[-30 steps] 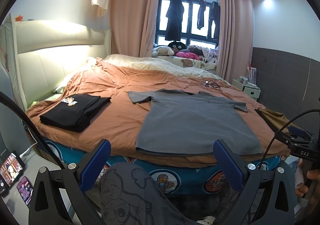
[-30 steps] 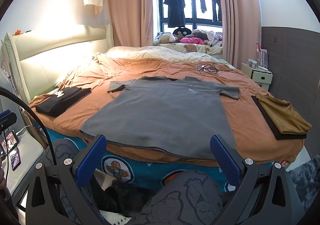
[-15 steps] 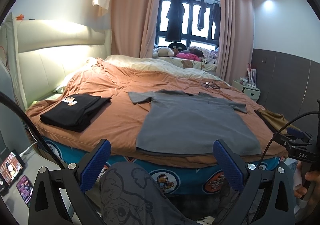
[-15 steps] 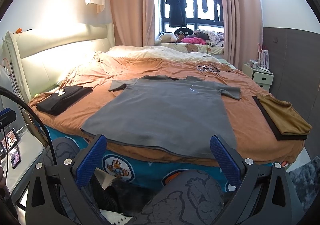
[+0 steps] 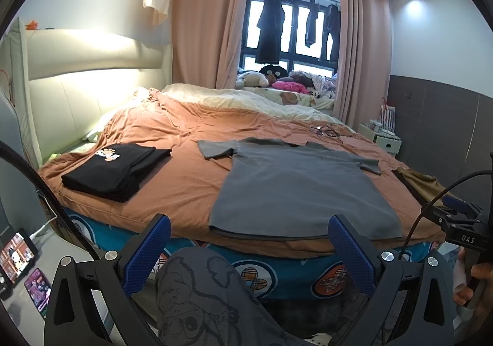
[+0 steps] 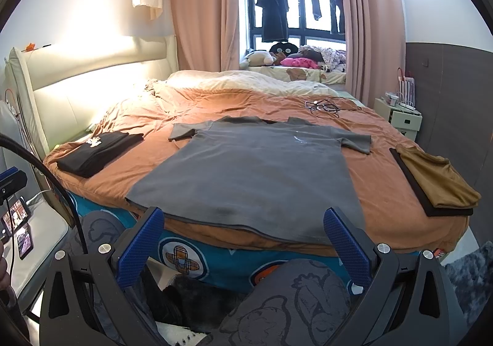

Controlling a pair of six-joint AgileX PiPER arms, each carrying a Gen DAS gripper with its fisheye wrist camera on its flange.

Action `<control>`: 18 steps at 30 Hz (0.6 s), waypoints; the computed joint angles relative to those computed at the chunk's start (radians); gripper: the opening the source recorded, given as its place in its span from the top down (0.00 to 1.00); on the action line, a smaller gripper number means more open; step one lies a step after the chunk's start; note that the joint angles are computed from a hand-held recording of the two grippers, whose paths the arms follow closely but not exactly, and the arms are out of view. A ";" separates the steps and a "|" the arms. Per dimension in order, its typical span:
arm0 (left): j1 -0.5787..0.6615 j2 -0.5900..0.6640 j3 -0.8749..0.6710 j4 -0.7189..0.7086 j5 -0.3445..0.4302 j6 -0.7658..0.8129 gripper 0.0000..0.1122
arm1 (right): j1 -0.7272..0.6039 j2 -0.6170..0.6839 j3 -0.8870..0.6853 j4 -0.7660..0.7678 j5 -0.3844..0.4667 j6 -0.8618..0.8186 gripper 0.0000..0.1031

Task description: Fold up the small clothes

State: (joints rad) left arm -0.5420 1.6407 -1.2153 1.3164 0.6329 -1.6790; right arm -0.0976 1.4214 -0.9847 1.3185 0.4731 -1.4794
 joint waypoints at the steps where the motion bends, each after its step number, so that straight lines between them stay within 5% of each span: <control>1: 0.001 0.001 0.000 0.003 -0.001 -0.002 0.09 | 0.000 0.000 0.000 0.001 0.000 -0.002 0.00; 18: -0.004 -0.009 0.015 0.022 0.000 -0.033 0.09 | 0.009 0.007 -0.003 0.024 0.000 -0.034 0.00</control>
